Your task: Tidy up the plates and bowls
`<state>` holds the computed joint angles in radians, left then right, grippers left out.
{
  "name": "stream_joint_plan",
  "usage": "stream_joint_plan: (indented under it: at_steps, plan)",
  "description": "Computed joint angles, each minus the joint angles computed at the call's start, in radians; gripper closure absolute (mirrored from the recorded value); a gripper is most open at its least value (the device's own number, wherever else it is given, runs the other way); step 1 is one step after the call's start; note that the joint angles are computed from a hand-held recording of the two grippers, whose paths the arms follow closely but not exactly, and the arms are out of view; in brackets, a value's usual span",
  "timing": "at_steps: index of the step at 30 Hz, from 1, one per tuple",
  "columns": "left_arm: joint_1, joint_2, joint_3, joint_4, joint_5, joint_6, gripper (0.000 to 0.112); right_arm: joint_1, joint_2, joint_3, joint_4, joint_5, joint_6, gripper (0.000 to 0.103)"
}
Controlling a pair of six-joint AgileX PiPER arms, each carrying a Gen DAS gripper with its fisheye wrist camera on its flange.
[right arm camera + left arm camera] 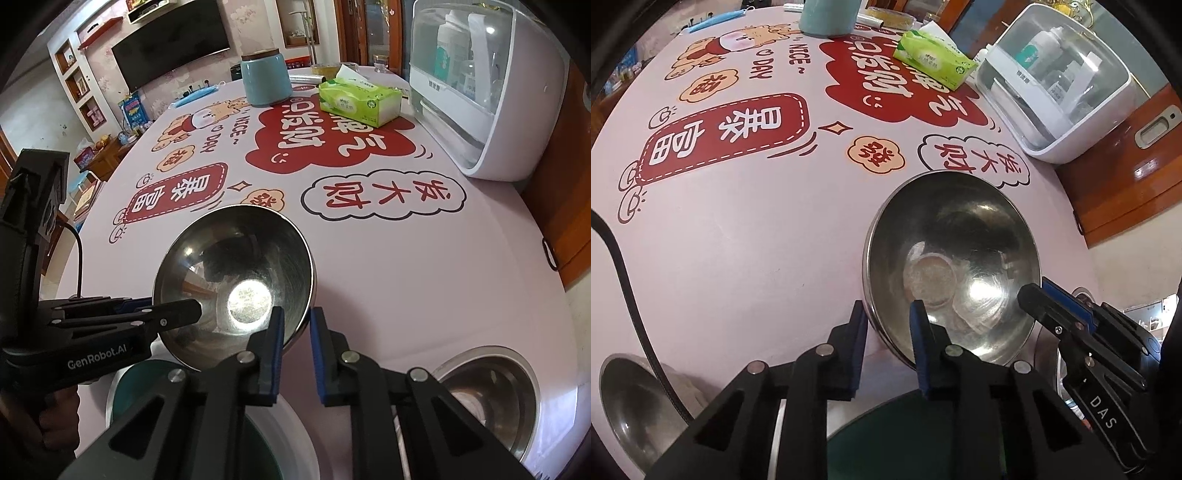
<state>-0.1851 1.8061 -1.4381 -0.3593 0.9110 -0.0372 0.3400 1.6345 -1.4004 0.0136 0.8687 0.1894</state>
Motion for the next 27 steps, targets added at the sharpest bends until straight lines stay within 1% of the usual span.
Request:
stream_joint_plan:
  at_steps: [14, 21, 27]
  plan:
    - [-0.016, -0.113, 0.072, -0.003, -0.053, 0.004, 0.091, 0.029, -0.112, 0.076, -0.077, -0.064, 0.045, 0.090]
    - [-0.044, -0.172, 0.100, 0.010, -0.066, 0.000, 0.091, 0.055, -0.187, 0.127, -0.153, -0.077, 0.107, 0.090]
    - [-0.076, -0.216, 0.118, 0.029, -0.069, -0.016, 0.091, 0.063, -0.256, 0.174, -0.188, -0.081, 0.147, 0.090]
